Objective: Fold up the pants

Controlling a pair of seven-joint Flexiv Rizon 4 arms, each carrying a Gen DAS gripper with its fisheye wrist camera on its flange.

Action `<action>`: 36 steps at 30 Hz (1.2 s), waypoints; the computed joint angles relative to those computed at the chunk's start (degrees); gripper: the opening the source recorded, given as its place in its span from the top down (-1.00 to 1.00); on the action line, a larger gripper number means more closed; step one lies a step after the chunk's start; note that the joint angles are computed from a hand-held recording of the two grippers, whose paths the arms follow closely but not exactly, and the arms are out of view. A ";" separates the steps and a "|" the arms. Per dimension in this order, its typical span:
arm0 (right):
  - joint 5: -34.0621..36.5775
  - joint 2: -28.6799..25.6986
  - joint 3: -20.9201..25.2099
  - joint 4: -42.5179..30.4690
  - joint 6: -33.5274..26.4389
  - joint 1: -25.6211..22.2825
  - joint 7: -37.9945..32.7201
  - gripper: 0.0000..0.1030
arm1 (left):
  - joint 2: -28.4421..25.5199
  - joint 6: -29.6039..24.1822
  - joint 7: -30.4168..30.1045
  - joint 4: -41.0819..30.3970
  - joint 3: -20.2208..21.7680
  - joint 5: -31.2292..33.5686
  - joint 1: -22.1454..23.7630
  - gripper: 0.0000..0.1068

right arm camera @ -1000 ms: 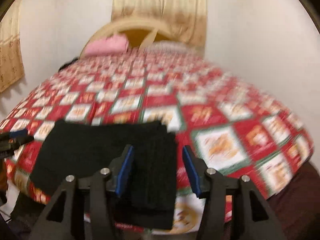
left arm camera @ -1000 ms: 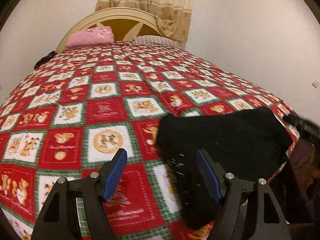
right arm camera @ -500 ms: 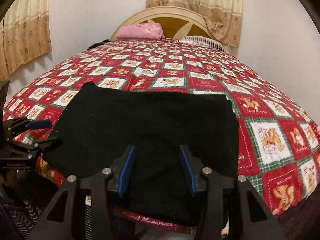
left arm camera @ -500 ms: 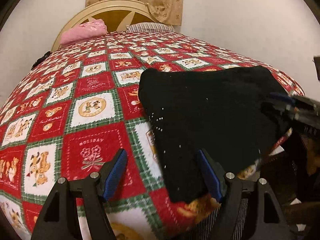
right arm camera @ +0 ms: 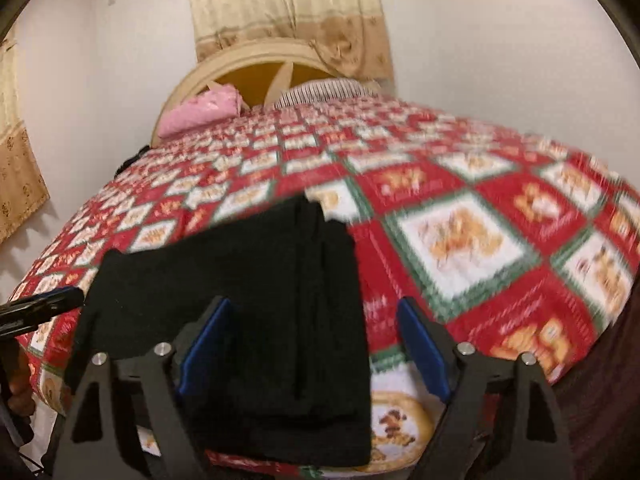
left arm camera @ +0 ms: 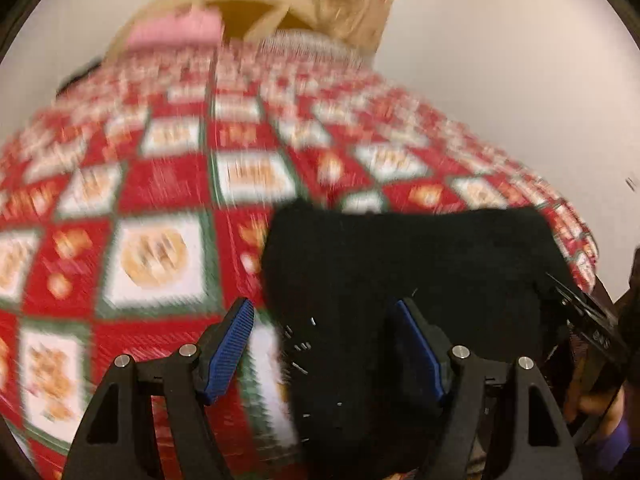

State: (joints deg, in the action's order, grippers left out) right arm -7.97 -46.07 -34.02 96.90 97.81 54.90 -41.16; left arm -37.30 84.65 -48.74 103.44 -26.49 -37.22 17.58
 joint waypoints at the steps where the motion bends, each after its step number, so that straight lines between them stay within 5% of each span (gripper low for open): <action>1: 1.24 -0.08 0.64 -0.17 0.17 -0.24 -0.94 -0.62 | -0.33 -2.21 -2.96 -1.19 3.40 1.37 -2.40 -0.39; 3: 1.16 -1.00 -2.52 0.69 1.45 2.17 0.01 -0.59 | -0.40 1.77 -1.61 -0.39 4.59 -1.16 -4.81 -0.40; 6: 1.47 -1.36 -3.41 0.61 0.55 3.44 -0.53 -0.37 | -0.34 1.56 -6.90 -0.99 8.00 4.09 -7.00 -0.40; 10: 1.83 -1.94 -5.36 0.79 -0.58 5.34 0.45 -0.21 | -0.48 2.35 -9.17 -0.65 7.33 5.67 -6.22 -0.41; 16: 1.28 -2.11 -5.12 0.56 -0.60 5.05 1.18 -0.18 | -0.51 2.29 -14.61 -1.96 13.16 10.15 -10.54 -0.42; 20: 1.30 -2.34 -5.63 0.64 -0.72 5.38 1.84 -0.18 | -0.54 1.27 -16.41 -2.39 13.08 11.32 -10.02 -0.38; 22: 1.40 -2.56 -5.95 0.60 -0.66 5.60 2.19 -0.18 | -0.45 1.28 -15.78 -2.01 11.04 11.40 -8.57 -0.07; 25: 1.31 -2.96 -6.72 0.40 -1.02 6.09 2.61 -0.16 | -0.35 2.02 -16.34 -2.24 12.79 13.04 -10.36 0.11; 36: 1.15 -6.20 -13.72 0.69 -2.20 11.78 4.00 0.23 | -0.05 5.01 -20.63 -2.01 16.07 16.47 -12.98 0.52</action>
State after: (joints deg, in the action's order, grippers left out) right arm -6.82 -52.27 -47.74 97.58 95.61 66.67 -37.16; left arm -37.35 89.66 -69.38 101.42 -10.42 -20.75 4.59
